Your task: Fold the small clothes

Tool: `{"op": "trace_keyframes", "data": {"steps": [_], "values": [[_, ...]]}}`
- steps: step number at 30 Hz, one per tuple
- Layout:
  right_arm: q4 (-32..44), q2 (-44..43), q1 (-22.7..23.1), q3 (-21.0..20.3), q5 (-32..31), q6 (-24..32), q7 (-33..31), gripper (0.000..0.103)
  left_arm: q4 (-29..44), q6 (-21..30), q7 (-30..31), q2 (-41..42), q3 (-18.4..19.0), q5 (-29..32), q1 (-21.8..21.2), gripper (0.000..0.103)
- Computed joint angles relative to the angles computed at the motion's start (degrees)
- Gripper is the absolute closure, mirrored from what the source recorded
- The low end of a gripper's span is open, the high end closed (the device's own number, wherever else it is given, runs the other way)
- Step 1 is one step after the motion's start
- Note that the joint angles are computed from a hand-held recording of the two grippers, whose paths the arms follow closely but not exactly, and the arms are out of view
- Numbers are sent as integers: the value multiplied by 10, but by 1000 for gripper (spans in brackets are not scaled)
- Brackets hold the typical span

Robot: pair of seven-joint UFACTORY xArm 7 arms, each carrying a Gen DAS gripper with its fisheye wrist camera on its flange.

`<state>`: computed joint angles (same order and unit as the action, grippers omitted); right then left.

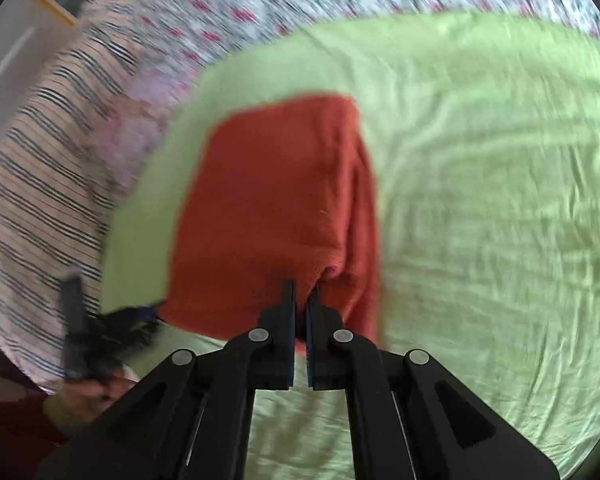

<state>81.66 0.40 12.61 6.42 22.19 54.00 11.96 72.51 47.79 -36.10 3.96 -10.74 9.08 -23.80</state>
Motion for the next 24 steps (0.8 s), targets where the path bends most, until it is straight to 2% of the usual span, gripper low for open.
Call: {"op": "trace_keyframes", "data": {"steps": [3, 6, 9, 12, 16, 20, 24], "values": [[-25, 1, 4, 3, -55, 13, 15, 98, 3, 16, -2, 12, -3, 10, -7, 93], [-69, -8, 1, -1, -62, 12, 21, 99, -1, 13, -9, 12, -2, 22, -11, 93], [-75, -9, -1, -3, -61, 6, 25, 99, 10, 24, 15, 15, -1, -6, -5, 92], [-66, -5, -1, -2, -70, 23, 17, 98, -12, 25, 47, -15, 0, -38, 2, 89], [-19, 17, -4, -4, -60, 69, 34, 79, -42, -2, 119, -69, 1, -117, 13, 85], [13, 18, -15, -11, -49, 48, 44, 77, -26, -36, 174, -68, -5, -149, 11, 76], [119, 111, -19, -10, -63, 15, 44, 76, 29, -45, 174, -4, -10, -142, 5, 76]]}}
